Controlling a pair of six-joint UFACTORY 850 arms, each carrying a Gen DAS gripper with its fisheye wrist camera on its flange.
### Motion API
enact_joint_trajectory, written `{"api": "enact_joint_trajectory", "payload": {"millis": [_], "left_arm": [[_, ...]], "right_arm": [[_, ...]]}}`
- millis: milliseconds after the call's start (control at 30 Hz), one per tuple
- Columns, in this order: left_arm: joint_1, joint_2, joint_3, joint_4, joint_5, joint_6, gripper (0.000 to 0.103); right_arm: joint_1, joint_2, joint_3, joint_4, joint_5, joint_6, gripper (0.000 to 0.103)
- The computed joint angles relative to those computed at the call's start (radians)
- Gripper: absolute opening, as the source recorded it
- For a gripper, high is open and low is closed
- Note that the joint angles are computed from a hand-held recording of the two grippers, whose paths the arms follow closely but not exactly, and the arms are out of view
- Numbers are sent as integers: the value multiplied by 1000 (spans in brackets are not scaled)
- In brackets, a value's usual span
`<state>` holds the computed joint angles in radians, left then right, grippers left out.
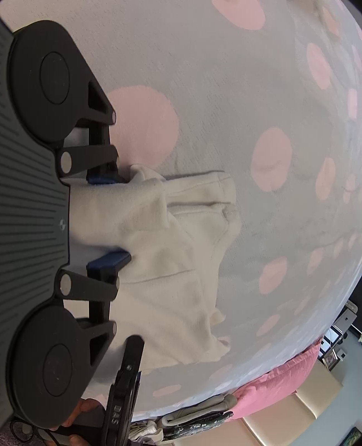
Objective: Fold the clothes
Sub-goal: 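Grasp the folded shirt end with the left tool while the right tool grasps it, then lift the folded cream shirt with both tools and carry it toward the headboard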
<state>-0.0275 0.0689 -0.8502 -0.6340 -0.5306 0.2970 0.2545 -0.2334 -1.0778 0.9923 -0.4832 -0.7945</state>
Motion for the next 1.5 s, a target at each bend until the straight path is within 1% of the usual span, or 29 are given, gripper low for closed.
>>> {"api": "enact_joint_trajectory", "payload": {"millis": [33, 67, 100, 133, 167, 333, 533, 733, 867, 1000, 1067, 1267, 1367, 1500], "left_arm": [[-4, 1, -1, 3, 4, -2, 32], [-8, 2, -3, 6, 7, -4, 29], [-12, 4, -4, 15, 11, -12, 26], [-18, 7, -4, 30, 16, -23, 24], [-24, 11, -4, 45, 21, -34, 23], [-54, 41, 10, 118, 63, -102, 20], [-94, 103, 18, 123, 118, -114, 19], [-179, 132, -11, 169, 175, -148, 19], [-241, 126, -52, 164, 206, -124, 18], [-310, 96, -111, 162, 239, -91, 18], [-344, 74, -146, 154, 257, -69, 18], [-453, -21, -284, 120, 290, 0, 18], [-499, -82, -370, 61, 286, 75, 18], [-555, -185, -517, -16, 262, 175, 18]], "right_arm": [[-2, 0, -1, 21, -13, -21, 43], [-5, 0, -3, 40, -27, -42, 32], [-5, 3, -2, 48, -32, -48, 29], [-3, 8, 1, 54, -31, -53, 21], [-2, 16, 8, 69, -29, -68, 18], [16, 81, 52, 126, 28, -131, 16], [13, 185, 117, 228, 73, -247, 14], [-38, 326, 216, 325, 101, -340, 14], [-80, 423, 275, 398, 123, -406, 14], [-141, 519, 325, 478, 141, -481, 14], [-175, 559, 340, 493, 150, -496, 14], [-298, 641, 337, 383, 158, -399, 14], [-378, 673, 327, 329, 143, -342, 14], [-521, 701, 298, 300, 83, -296, 14]]}}
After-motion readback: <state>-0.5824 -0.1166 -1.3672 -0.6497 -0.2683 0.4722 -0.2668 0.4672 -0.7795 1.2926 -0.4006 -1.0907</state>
